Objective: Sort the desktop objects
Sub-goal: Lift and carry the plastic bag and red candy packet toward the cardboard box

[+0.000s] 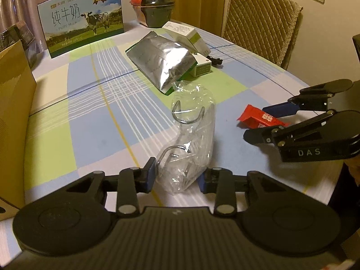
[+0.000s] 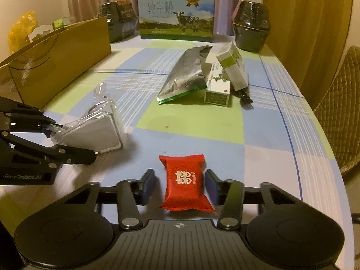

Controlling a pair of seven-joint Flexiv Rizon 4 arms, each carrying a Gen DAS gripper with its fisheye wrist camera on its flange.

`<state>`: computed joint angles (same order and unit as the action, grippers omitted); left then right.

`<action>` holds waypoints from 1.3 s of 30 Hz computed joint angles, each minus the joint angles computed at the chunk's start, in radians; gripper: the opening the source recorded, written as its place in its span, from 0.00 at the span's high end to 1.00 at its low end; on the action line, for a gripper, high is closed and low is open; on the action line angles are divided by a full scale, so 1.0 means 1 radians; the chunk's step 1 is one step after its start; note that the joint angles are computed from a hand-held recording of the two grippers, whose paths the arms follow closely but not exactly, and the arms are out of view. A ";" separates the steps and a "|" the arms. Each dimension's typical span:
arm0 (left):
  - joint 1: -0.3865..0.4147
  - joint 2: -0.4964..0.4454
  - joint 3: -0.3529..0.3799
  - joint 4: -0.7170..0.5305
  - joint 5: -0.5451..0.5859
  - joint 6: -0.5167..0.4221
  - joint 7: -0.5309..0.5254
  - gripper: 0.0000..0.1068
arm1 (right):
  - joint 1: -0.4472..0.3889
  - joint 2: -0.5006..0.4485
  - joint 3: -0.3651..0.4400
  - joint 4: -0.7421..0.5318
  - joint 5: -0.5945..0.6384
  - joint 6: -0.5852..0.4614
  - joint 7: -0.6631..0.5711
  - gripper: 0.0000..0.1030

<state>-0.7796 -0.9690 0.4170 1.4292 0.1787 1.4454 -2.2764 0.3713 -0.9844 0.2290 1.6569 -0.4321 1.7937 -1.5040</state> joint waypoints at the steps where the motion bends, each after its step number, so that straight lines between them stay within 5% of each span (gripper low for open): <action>1: 0.003 0.001 -0.003 0.001 0.001 0.001 0.002 0.72 | 0.001 0.001 0.000 0.001 0.000 0.001 -0.001 0.66; 9: -0.004 0.003 -0.003 0.007 0.000 0.009 0.007 0.74 | 0.004 0.007 -0.004 0.012 0.003 0.011 -0.006 0.74; 39: -0.096 0.049 0.127 0.030 0.080 -0.008 -0.166 0.76 | 0.051 0.031 -0.057 0.027 0.014 0.103 0.023 0.75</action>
<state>-0.8760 -0.9196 0.5441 1.4593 0.2584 1.4374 -2.4428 0.4228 -0.9538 0.1721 1.6844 -0.4183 1.8967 -1.4805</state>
